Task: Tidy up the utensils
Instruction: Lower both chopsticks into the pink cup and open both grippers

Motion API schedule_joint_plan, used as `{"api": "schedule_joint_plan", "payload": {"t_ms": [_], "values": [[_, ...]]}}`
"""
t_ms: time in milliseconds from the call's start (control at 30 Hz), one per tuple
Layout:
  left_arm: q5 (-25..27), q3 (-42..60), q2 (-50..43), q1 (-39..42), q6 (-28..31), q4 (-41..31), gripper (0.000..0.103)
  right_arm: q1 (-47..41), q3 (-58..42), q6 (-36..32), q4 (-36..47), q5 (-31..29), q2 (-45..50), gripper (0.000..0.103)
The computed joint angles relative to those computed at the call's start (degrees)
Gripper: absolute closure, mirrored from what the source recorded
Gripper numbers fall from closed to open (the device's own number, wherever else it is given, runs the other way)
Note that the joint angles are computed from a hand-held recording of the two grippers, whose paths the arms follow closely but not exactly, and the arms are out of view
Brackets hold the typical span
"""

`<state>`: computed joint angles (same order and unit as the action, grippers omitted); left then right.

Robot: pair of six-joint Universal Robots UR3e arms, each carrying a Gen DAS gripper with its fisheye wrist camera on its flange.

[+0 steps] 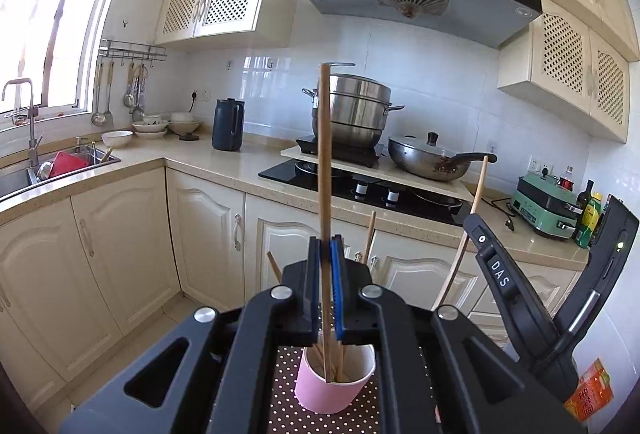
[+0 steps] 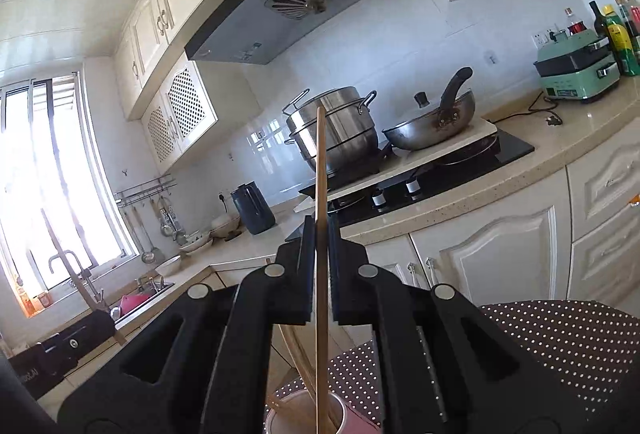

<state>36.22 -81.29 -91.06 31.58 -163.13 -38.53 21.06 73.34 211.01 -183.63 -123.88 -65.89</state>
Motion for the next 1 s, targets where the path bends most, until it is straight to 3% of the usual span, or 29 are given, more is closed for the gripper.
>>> {"api": "schedule_joint_plan", "payload": {"t_ms": [267,533,1000], "values": [[-0.1,3.8,-3.7,-0.5,-1.3,0.0,0.097,-1.7,-4.7,2.7,1.0,1.2,4.5,0.096],[0.1,9.1,-7.2,-1.9,-2.1,-1.6,0.097,-1.0,-7.8,0.4,2.6,-0.8,8.4,0.096],[-1.7,11.0,-7.5,-2.6,-6.7,3.5,0.097,-0.2,-2.1,-0.8,6.7,4.7,7.5,0.096]]}}
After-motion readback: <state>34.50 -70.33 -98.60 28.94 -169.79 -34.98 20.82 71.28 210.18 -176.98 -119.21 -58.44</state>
